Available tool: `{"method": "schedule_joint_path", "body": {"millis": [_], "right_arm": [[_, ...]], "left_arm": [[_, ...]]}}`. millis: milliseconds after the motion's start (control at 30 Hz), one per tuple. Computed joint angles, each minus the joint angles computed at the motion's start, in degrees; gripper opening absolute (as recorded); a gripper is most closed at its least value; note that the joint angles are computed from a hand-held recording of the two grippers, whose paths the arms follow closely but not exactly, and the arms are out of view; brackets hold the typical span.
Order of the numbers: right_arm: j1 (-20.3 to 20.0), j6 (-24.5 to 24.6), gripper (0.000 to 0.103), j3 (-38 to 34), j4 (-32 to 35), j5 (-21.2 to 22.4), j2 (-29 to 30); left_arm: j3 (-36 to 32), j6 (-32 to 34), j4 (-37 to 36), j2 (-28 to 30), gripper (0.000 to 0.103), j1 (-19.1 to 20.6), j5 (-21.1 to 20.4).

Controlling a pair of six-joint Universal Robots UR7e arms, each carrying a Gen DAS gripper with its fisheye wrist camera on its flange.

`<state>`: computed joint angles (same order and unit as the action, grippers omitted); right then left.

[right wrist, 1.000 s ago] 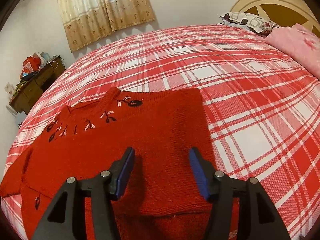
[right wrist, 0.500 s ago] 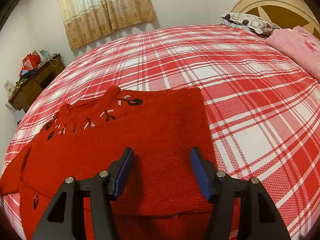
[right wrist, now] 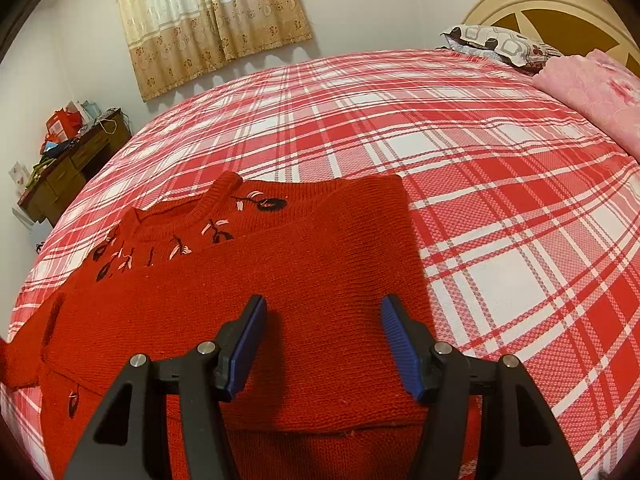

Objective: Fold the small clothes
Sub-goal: 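Fold the held sleeve over the sweater body and open the left tool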

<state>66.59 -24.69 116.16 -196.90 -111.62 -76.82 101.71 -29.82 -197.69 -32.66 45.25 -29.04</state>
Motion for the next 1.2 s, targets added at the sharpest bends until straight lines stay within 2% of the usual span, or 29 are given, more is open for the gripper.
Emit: {"method": "schedule_joint_path", "body": {"millis": [100, 200, 367, 533, 633, 700, 867, 933, 967, 1000, 1067, 1133, 1200], "right_arm": [[0.0, 0.0, 0.061, 0.0, 0.0, 0.0, 0.0], [-0.1, 0.1, 0.061, 0.1, 0.1, 0.4, -0.1], [-0.3, 0.4, 0.061, 0.2, 0.3, 1.1, -0.3], [-0.5, 0.6, 0.061, 0.3, 0.5, 1.7, -0.6], [-0.5, 0.6, 0.062, 0.3, 0.5, 1.7, -0.6], [-0.6, 0.5, 0.062, 0.3, 0.6, 1.8, -0.6], [-0.5, 0.4, 0.063, 0.2, 0.7, 1.6, -0.5], [-0.5, 0.5, 0.063, 0.2, 0.8, 1.6, -0.5], [-0.4, 0.5, 0.063, 0.2, 0.9, 1.6, -0.5], [-0.4, 0.4, 0.063, 0.1, 1.0, 1.4, -0.5], [0.1, 0.3, 0.063, -0.3, 1.7, 0.4, -0.4], [0.8, 1.1, 0.063, 0.0, 3.1, 1.3, -1.3], [0.7, 3.3, 0.063, 1.0, 5.7, 6.8, -3.1]], "left_arm": [[-5.2, 8.1, 0.4, 3.9, 0.007, -3.0, 0.1], [-10.8, 15.4, 1.1, 8.6, 0.007, -6.1, -3.1], [-18.9, 19.9, 6.7, 15.3, 0.007, -9.1, -9.7], [-26.4, 19.9, 15.2, 22.2, 0.008, -10.7, -14.9], [-29.0, 20.0, 19.8, 25.0, 0.008, -11.4, -15.5], [-30.3, 19.9, 23.1, 26.0, 0.008, -11.4, -15.4], [-28.5, 15.4, 30.3, 24.5, 0.009, -10.5, -17.7], [-26.2, 14.2, 29.8, 22.9, 0.016, -10.4, -18.6], [-24.5, 13.2, 29.8, 21.7, 0.032, -10.5, -19.1], [-23.2, 12.4, 29.4, 20.9, 0.056, -10.6, -19.1], [-18.7, 10.7, 26.0, 18.8, 0.074, -11.4, -16.6], [-14.2, 9.3, 23.0, 16.6, 0.074, -11.9, -13.5], [-10.9, 6.5, 22.1, 14.9, 0.074, -12.0, -11.1]]}}
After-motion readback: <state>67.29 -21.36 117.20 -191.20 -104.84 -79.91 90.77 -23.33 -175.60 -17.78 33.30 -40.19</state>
